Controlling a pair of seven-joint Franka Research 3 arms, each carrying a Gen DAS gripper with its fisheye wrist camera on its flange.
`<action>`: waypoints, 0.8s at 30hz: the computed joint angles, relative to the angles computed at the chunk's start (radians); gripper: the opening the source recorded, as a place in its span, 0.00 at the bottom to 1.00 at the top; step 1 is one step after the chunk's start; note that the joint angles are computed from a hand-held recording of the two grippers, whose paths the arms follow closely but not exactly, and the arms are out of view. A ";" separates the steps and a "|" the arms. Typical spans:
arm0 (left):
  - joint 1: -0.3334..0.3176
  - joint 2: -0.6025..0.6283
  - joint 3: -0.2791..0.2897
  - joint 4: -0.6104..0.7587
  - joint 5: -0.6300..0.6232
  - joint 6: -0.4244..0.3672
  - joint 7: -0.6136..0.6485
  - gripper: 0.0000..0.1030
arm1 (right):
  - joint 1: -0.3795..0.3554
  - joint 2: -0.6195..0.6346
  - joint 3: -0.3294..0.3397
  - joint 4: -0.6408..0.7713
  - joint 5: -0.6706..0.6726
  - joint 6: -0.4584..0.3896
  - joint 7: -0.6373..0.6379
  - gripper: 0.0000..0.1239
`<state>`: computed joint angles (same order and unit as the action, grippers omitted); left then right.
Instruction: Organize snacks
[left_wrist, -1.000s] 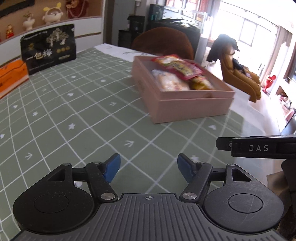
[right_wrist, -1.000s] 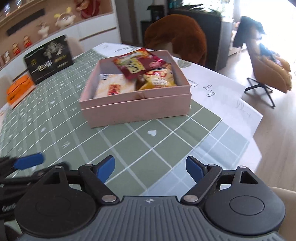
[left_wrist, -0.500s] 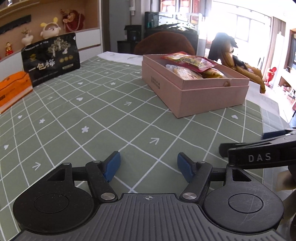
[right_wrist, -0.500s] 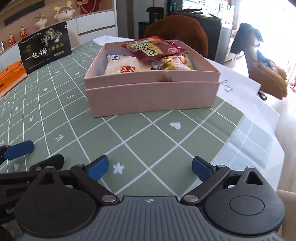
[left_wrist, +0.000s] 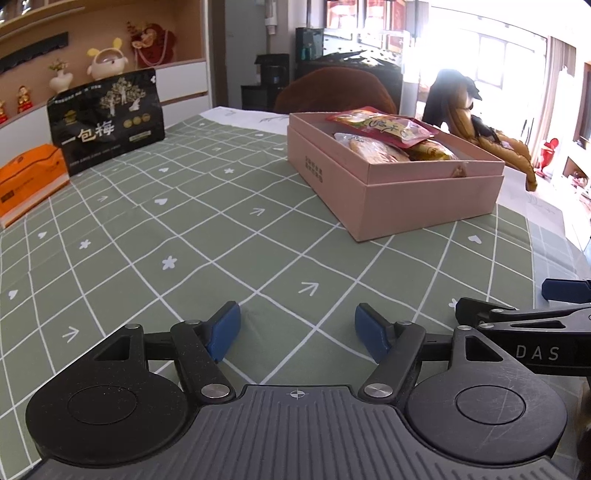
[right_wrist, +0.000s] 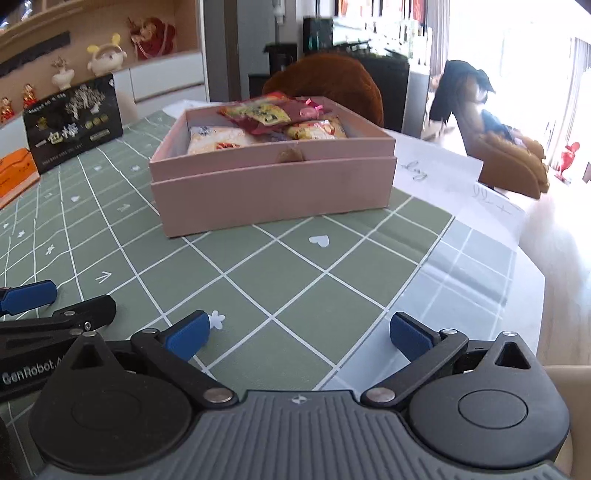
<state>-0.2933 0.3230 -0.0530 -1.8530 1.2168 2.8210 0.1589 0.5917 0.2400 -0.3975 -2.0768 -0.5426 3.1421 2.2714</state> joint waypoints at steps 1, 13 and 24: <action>0.000 0.000 0.000 0.000 0.000 0.001 -0.001 0.73 | 0.011 0.000 -0.009 -0.006 0.034 0.007 -0.030 0.83; 0.001 -0.005 0.000 -0.007 0.012 0.007 -0.008 0.73 | 0.006 -0.001 -0.004 -0.004 0.019 0.004 -0.017 0.83; 0.002 -0.005 -0.001 -0.008 0.013 0.007 -0.009 0.73 | 0.017 -0.001 -0.015 -0.005 0.013 0.003 -0.008 0.83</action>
<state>-0.2910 0.3180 -0.0540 -1.8606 1.2299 2.8282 0.1498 0.6086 0.2391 -0.4124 -2.0816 -0.5296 3.1454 2.2635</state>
